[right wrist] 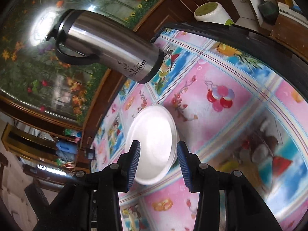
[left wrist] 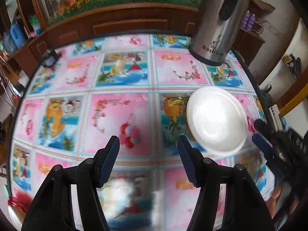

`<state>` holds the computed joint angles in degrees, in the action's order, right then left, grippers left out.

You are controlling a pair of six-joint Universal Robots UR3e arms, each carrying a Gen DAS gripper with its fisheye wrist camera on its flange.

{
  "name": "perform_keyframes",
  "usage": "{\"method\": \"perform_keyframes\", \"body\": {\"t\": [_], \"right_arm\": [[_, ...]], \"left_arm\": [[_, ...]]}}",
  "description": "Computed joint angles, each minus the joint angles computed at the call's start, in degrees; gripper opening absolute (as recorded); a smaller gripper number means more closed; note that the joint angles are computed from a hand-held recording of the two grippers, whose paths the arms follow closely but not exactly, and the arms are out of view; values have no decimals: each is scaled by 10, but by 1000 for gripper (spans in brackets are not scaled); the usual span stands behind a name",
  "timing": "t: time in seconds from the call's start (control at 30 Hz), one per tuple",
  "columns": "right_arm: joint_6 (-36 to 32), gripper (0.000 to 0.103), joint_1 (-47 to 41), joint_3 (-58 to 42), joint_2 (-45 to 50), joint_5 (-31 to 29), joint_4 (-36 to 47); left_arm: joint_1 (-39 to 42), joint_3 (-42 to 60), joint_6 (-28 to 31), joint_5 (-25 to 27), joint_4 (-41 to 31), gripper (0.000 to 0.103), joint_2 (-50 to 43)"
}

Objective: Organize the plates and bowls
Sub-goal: 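Close both grippers on the rim of the small white plate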

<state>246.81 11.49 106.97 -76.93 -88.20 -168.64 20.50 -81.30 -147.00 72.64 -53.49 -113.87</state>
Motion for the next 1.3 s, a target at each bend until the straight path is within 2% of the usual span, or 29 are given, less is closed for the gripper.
{"method": "perform_keyframes", "body": {"t": [0.1, 0.17, 0.27, 0.4, 0.57, 0.8, 0.93, 1.03, 1.07, 1.13, 1.17, 1.2, 1.23, 1.3], "right_arm": [[-4, 43, -3, 11, -1, -2, -10], [-8, 43, -9, 21, -5, 14, -23], [-7, 43, -4, 22, -8, 5, -17], [-6, 43, -16, 29, 8, 34, -38], [-4, 43, -16, 37, 11, 31, -55], [-6, 41, -11, 22, 26, 33, -45], [-2, 40, -10, 21, 30, 33, -46], [3, 36, -16, 29, 35, 48, -62], [4, 34, -18, 29, 38, 52, -64], [5, 25, -19, 28, 42, 55, -63], [5, 22, -20, 29, 44, 58, -65], [6, 21, -22, 29, 45, 61, -67], [6, 20, -23, 30, 46, 63, -70], [7, 16, -22, 29, 48, 62, -72]], "left_arm": [[-17, 63, -38, 0, -43, 61, -50], [-24, 83, -59, -3, -50, 61, -70], [-34, 97, -79, -10, -50, 61, -88], [-43, 101, -95, -15, -49, 61, -100], [-46, 88, -105, -34, -38, 61, -104], [-51, 93, -87, -56, -72, 61, -113], [-49, 73, -93, -68, -49, 61, -103], [-56, 62, -96, -58, -29, 60, -101], [-57, 61, -98, -57, -24, 59, -103], [-57, 62, -96, -61, -24, 48, -107], [-58, 66, -95, -61, -30, 47, -110], [-56, 67, -94, -62, -32, 43, -110], [-55, 66, -93, -63, -33, 36, -110], [-55, 69, -92, -63, -36, 29, -113]]}}
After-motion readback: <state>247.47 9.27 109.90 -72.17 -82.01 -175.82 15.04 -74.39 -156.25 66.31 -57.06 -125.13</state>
